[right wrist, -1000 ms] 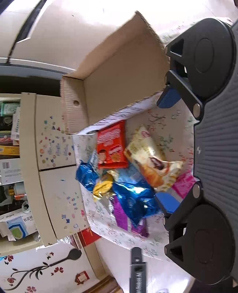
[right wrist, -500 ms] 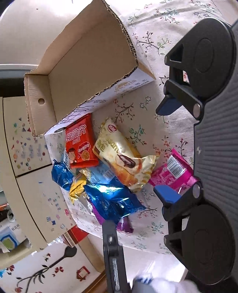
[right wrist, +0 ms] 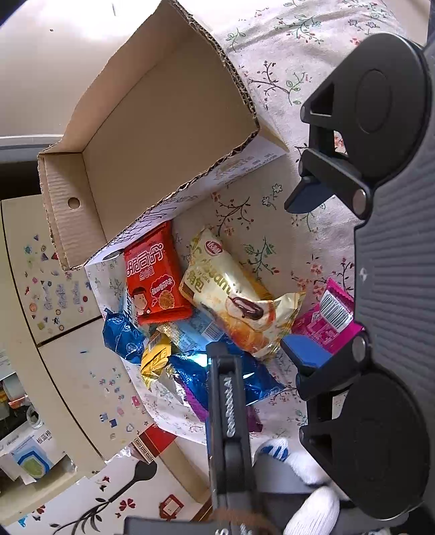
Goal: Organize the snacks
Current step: 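Grasp the croissant pack with the right tool while the left tool grasps the blue foil bag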
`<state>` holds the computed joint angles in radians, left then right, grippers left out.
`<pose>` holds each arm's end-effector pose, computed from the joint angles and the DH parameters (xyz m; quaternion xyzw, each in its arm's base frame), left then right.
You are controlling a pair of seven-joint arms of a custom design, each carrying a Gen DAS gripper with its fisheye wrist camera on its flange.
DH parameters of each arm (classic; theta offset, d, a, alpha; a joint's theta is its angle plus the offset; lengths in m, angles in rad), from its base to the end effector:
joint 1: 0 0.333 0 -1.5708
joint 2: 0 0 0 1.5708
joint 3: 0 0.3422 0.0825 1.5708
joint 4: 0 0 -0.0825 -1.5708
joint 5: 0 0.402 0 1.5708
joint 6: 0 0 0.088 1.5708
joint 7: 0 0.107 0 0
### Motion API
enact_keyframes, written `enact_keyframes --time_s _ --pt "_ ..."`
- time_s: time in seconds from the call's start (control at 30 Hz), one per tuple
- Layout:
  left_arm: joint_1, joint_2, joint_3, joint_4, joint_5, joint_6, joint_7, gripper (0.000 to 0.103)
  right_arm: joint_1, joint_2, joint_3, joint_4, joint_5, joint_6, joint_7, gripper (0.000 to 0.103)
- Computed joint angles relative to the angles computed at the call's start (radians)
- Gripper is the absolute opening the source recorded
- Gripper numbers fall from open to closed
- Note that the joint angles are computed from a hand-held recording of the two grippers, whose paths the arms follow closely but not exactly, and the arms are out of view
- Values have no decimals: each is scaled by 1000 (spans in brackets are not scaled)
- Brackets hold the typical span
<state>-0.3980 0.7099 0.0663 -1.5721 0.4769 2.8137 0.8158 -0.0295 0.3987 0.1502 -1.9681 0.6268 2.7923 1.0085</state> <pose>0.7175 -0.2818 0.2870 -0.6701 0.6815 -0.2093 0.2066 0.6661 0.0464 0.3207 -0.7166 0.6416 -0.0637 0.2660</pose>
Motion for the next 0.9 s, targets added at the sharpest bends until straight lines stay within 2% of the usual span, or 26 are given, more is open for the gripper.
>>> enact_keyframes --time_s 0.07,0.13,0.23,0.43,0.63,0.8,0.9 --pt "25 3 -29 -2 -26 -1 23 77 2 3 0 3 -2 -2 5 84" --pt "44 -2 -51 -18 -54 11 44 71 2 5 1 6 0 -3 9 81" --pt "24 -21 -22 -53 -45 41 37 66 3 8 1 11 2 -2 19 79" --pt "52 -69 -28 -135 -99 116 25 64 1 22 8 29 15 -12 47 78" --pt "51 -107 -6 -194 -139 171 5 64 5 62 0 93 42 -83 147 80" --pt "16 -121 43 -213 -138 186 -22 64 34 110 -24 163 -4 -108 269 82" --pt "-4 -124 69 -216 -123 191 -41 64 38 149 -27 224 -35 -160 335 82"
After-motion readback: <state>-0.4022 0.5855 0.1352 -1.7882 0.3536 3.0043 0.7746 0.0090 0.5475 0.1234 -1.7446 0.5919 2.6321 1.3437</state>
